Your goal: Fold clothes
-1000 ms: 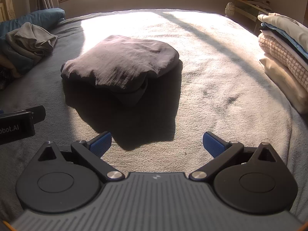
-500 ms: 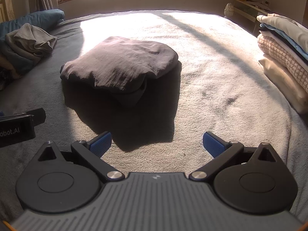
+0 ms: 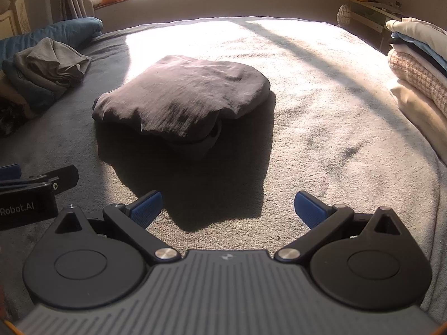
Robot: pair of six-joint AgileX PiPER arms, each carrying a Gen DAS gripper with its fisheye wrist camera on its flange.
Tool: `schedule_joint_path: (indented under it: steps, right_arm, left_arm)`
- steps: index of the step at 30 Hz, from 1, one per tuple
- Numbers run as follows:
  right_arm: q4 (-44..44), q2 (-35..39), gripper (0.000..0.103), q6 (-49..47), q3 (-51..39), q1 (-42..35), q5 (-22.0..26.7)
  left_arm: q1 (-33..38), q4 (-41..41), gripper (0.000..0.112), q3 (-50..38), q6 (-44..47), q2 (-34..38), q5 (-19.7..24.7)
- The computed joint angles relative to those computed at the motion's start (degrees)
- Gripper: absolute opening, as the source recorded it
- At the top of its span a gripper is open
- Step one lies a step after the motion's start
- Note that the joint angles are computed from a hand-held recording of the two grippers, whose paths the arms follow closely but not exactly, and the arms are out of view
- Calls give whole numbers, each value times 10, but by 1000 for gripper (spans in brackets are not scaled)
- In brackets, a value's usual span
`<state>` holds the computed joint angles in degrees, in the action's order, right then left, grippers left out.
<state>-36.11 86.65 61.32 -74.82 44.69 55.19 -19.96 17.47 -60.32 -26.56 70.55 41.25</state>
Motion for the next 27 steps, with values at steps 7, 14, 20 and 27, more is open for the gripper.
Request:
schedule_joint_path:
  steps: [7,14,20,27]
  right_arm:
    - [-29,2,102,2,27,-43,-71]
    - [-44,11,102,-12,42,-86,-173]
    - [-23,63,102,-75,-8,-123,-236]
    - [84,153,102,-223,-113,-182,-348]
  left_arm:
    - [39,-39,103,15,27,32,-51]
    - [60,-28,103,24,25,64,-107]
    - [67,57,103,26,-35,86,-171]
    - [74,154,103,-20,-97,160,-209]
